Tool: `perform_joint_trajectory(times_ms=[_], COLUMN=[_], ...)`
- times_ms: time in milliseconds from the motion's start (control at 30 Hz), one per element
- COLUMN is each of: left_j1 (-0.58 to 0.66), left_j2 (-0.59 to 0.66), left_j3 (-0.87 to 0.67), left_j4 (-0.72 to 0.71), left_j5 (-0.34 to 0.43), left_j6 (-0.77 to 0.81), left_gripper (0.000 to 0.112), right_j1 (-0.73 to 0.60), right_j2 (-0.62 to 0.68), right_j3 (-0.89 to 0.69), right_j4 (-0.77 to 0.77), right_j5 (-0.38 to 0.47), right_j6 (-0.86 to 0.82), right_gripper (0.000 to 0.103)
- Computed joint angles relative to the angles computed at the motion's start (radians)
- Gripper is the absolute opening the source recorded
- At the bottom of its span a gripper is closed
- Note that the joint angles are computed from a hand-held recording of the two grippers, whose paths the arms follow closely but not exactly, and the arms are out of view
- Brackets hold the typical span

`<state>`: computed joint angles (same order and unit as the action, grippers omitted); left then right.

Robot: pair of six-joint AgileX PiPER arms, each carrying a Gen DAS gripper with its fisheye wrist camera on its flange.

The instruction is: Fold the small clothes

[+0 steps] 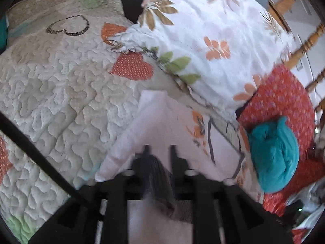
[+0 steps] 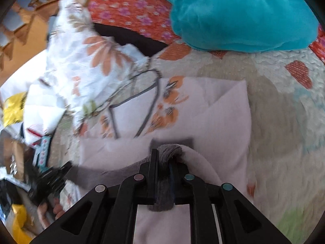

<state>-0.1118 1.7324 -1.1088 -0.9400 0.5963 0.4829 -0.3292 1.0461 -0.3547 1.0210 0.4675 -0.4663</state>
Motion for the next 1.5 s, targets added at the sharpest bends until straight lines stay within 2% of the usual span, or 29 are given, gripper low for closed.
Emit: perform_joint_trajectory(times_ms=[33,100,167,233,300,367,400,467,600,633,700,767,833,867,933,1000,1033,1100,1233,1400,1433,1467,1500], left_j1=[0.005,0.01,0.014,0.019,0.026,0.041,0.051,0.079,0.147,0.158,0.18,0.195,0.218,0.225,0.252,0.272,0.279,0.284,0.295,0.31,0.309,0.303,0.298], left_j2=[0.001,-0.016,-0.039,-0.067,-0.09,-0.111,-0.121,-0.138,-0.157,-0.161,-0.167,-0.173,-0.179,-0.181,-0.183,-0.185,-0.186,-0.185,-0.176,-0.168,-0.166,-0.162,-0.157], left_j3=[-0.003,0.006,0.009,0.02,0.033,0.046,0.052,0.063,0.078,0.081,0.08,0.078,0.074,0.075,0.072,0.07,0.071,0.068,0.061,0.055,0.056,0.056,0.056], left_j4=[-0.012,-0.024,0.021,0.073,0.125,0.177,0.2,0.221,0.2,0.198,0.213,0.231,0.233,0.229,0.212,0.206,0.213,0.24,0.272,0.305,0.311,0.323,0.329], left_j5=[0.0,-0.012,-0.013,-0.025,-0.041,-0.054,-0.058,-0.053,-0.016,-0.011,-0.006,0.001,0.016,0.021,0.044,0.061,0.065,0.074,0.096,0.104,0.1,0.096,0.096], left_j6=[-0.004,-0.003,-0.029,-0.055,-0.073,-0.083,-0.088,-0.075,-0.021,-0.013,-0.014,-0.019,-0.015,-0.011,0.006,0.016,0.013,0.001,0.022,0.047,0.047,0.042,0.043], left_gripper=[0.046,0.05,0.055,0.059,0.061,0.062,0.063,0.063,0.063,0.063,0.063,0.064,0.064,0.064,0.065,0.066,0.067,0.068,0.068,0.068,0.068,0.068,0.068], right_j1=[-0.031,-0.06,-0.071,-0.066,-0.063,-0.076,-0.083,-0.112,-0.124,-0.09,0.022,0.19,0.39,0.49,0.689,0.887,0.944,1.021,1.006,0.971,0.97,0.96,0.941], right_j2=[0.062,0.201,0.279,0.305,0.298,0.258,0.241,0.178,0.043,0.02,-0.011,-0.028,0.009,0.053,0.181,0.355,0.421,0.601,0.896,1.212,1.24,1.243,1.216], right_j3=[-0.013,-0.055,-0.084,-0.102,-0.112,-0.106,-0.101,-0.107,-0.144,-0.149,-0.166,-0.159,-0.195,-0.228,-0.314,-0.432,-0.487,-0.652,-1.02,-1.52,-1.585,-1.61,-1.595], right_j4=[0.074,0.198,0.258,0.263,0.241,0.219,0.208,0.106,-0.24,-0.327,-0.521,-0.717,-0.857,-0.898,-1.008,-1.165,-1.253,-1.343,-1.347,-1.381,-1.386,-1.37,-1.328], right_j5=[0.002,0.003,-0.001,-0.009,-0.001,0.016,0.02,0.043,0.048,0.033,0.017,-0.037,-0.012,-0.004,0.006,-0.007,0.016,0.06,0.194,0.448,0.491,0.504,0.488], right_j6=[-0.078,-0.226,-0.288,-0.292,-0.268,-0.249,-0.243,-0.143,0.236,0.335,0.534,0.734,0.895,0.938,1.051,1.244,1.336,1.411,1.345,1.263,1.262,1.258,1.236], right_gripper=[0.013,0.017,0.022,0.026,0.034,0.048,0.05,0.06,0.062,0.062,0.062,0.062,0.058,0.042,0.024,0.024,0.024,0.024,0.024,0.026,0.032,0.04,0.041])
